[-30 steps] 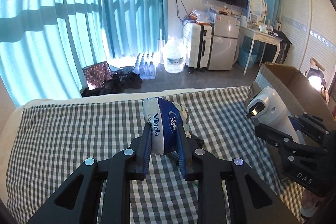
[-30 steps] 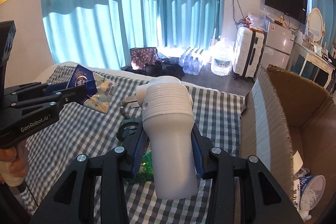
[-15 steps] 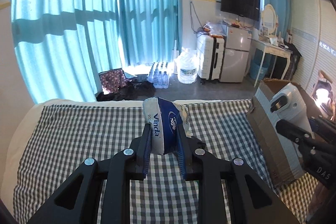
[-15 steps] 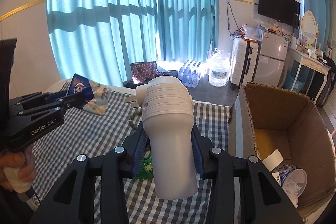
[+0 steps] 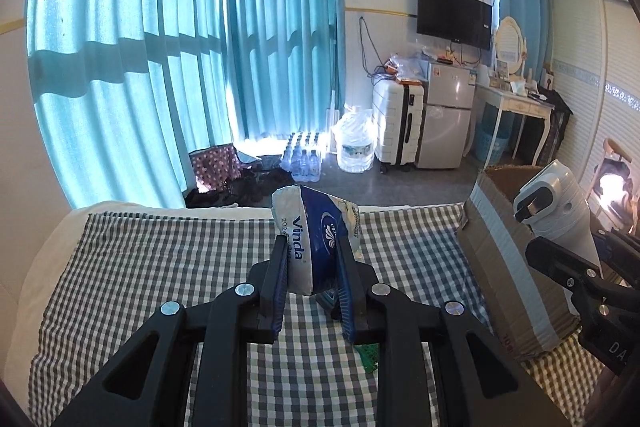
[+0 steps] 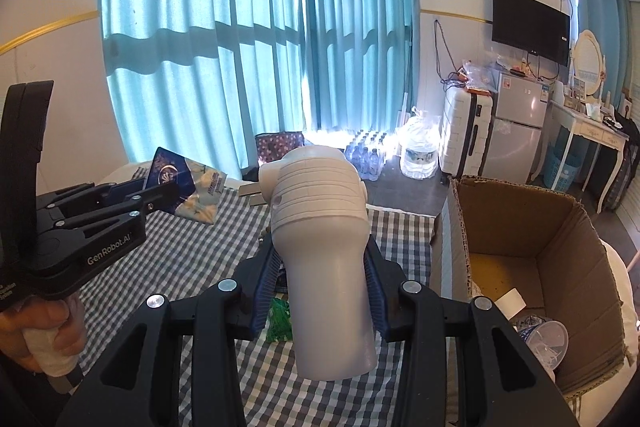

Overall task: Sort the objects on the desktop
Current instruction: 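Lift the tissue pack and white cylinder with both grippers toward the cardboard box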

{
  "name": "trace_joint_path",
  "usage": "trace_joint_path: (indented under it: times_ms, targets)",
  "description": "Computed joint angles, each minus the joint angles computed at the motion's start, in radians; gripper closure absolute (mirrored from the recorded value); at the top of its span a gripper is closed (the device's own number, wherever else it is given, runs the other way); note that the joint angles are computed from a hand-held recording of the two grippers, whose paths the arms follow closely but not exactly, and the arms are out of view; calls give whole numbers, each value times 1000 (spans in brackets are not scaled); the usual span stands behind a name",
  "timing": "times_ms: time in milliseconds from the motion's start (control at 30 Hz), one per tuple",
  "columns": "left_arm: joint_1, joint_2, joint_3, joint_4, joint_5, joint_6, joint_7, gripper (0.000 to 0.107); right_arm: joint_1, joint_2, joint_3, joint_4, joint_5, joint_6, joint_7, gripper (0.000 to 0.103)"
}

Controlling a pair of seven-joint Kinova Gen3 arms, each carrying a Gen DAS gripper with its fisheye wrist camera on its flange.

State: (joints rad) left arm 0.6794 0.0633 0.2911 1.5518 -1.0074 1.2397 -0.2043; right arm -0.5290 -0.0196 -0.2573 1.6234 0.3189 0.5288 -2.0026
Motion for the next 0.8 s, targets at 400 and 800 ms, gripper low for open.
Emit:
trace_joint_path:
  times_ms: [400, 800]
  targets:
    - [71, 60, -8, -121, -21, 52, -27, 86, 64, -53, 19, 6, -67, 2, 53, 63]
    - [205, 148, -62, -271, -58, 95, -58, 85, 153, -127, 29, 37, -123, -10, 105, 63]
